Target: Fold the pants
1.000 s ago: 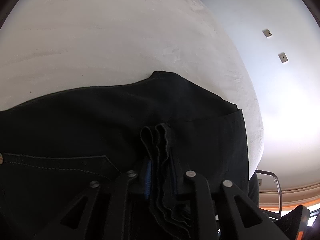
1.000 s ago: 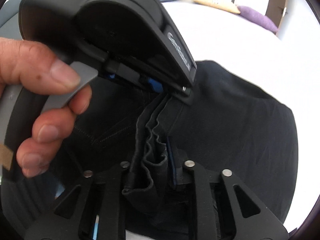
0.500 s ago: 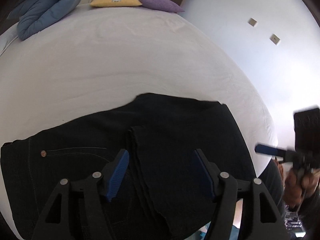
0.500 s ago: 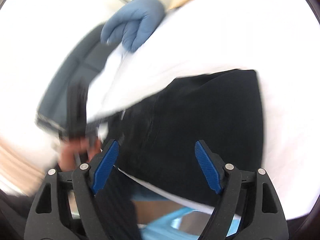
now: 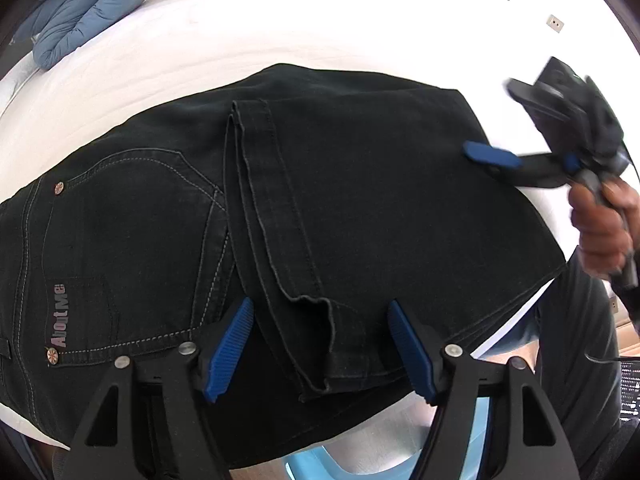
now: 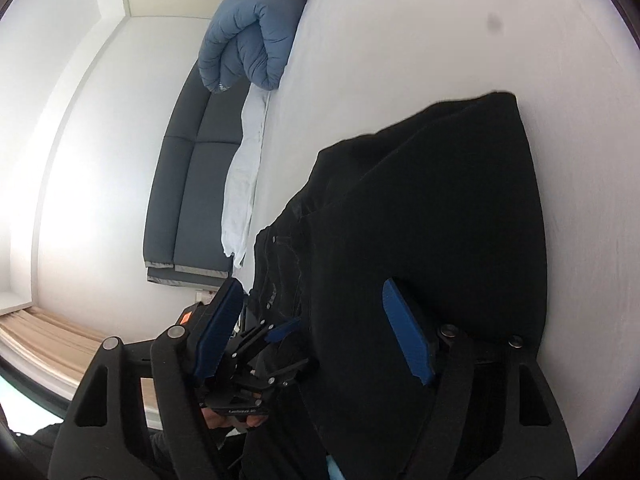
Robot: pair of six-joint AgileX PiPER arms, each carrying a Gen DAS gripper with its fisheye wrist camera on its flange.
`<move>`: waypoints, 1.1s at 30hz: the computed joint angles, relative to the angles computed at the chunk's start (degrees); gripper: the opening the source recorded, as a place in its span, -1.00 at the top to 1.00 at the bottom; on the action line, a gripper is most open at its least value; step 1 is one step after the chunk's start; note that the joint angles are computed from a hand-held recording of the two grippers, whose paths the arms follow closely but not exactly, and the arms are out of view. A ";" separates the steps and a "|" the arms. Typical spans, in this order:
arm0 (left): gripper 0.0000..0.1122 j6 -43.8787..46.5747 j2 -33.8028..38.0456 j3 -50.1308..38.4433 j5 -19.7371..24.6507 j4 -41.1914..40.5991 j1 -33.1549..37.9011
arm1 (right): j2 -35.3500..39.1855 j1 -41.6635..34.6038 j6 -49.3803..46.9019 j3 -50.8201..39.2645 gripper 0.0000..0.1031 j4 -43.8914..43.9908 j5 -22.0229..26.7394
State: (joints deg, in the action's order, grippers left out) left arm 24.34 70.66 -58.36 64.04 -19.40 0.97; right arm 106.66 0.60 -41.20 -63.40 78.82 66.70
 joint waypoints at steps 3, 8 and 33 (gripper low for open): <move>-0.41 -2.33 0.62 -0.07 -1.29 1.28 -3.17 | -4.50 2.58 -2.79 6.56 -0.37 0.96 0.32; -0.42 -3.52 0.07 1.21 -3.15 1.29 -4.54 | -15.90 15.05 1.52 18.80 -0.41 0.84 -6.90; -0.52 2.75 -7.78 11.43 -5.20 -3.33 2.64 | 0.03 10.06 21.85 -5.43 0.17 -3.76 -14.06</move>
